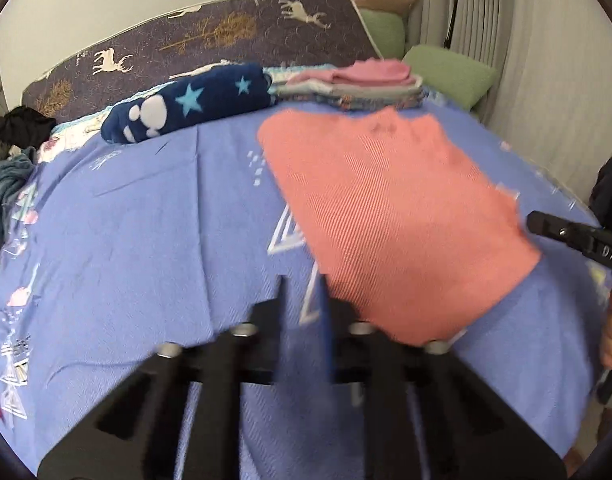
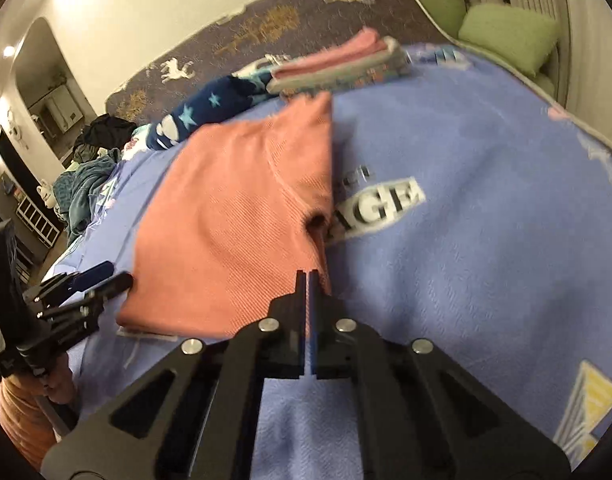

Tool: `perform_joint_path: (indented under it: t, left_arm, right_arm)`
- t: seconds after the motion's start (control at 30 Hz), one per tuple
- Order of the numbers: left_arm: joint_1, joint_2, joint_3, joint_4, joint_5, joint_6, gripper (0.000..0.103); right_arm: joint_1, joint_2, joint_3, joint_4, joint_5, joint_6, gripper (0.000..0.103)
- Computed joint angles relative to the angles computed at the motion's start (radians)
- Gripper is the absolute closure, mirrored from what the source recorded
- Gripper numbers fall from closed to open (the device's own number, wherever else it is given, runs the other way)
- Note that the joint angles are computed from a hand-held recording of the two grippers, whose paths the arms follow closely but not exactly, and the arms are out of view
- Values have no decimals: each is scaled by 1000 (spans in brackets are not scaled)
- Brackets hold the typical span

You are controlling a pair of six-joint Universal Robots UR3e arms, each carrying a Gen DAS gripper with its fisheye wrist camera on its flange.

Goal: Fold small clothes
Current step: 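Release the sweater with the left tool while the right tool smooths the fold, then lower both open tools onto the folded sweater's sides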

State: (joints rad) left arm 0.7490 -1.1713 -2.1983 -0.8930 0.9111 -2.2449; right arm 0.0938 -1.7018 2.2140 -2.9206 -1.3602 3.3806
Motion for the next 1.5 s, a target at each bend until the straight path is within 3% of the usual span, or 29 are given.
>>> perform_joint_path:
  t: [0.13,0.27,0.37,0.5,0.6,0.87,1.07,1.23,1.33,1.43,1.5]
  left_arm:
    - [-73,-44,42,56,-4,-71,95]
    - [-181,-140,74,170,41,-153,95]
    - [-242,-227,102,238,89,-209,95]
    - [-263,-266,74,316,109,-202,95]
    - [-271,-263,50,361,123,-193,95]
    - [-257,-282,75,316,100,-194,94]
    - [-249,-288,89,283,87,-196,94]
    - [-217,-307,126,192,36,-183,94]
    - [-204,-271,99,220,29,-198,94]
    - [-182,-201,46,336,25,-204,92]
    - [-172,-216,92,299,18,-201,86]
  right_arm:
    - [20,39,-97,3,8,-30,97]
    - [67,164,-256,17,-37,-75,97]
    - [53,239,-330,61,-2,-85,97]
    - [60,353,-417,171,-64,-79,100]
    - [31,363,-357,90,-16,-95,102]
    - [28,373,-358,86,-4,-110,101]
    - [84,393,-391,85,-105,-132,101]
    - [88,392,-375,58,-120,-131,101]
    - [117,395,-389,63,-170,-119,101]
    - [139,364,-382,49,-213,-117,101]
    - [145,321,-357,13,-234,-133,101]
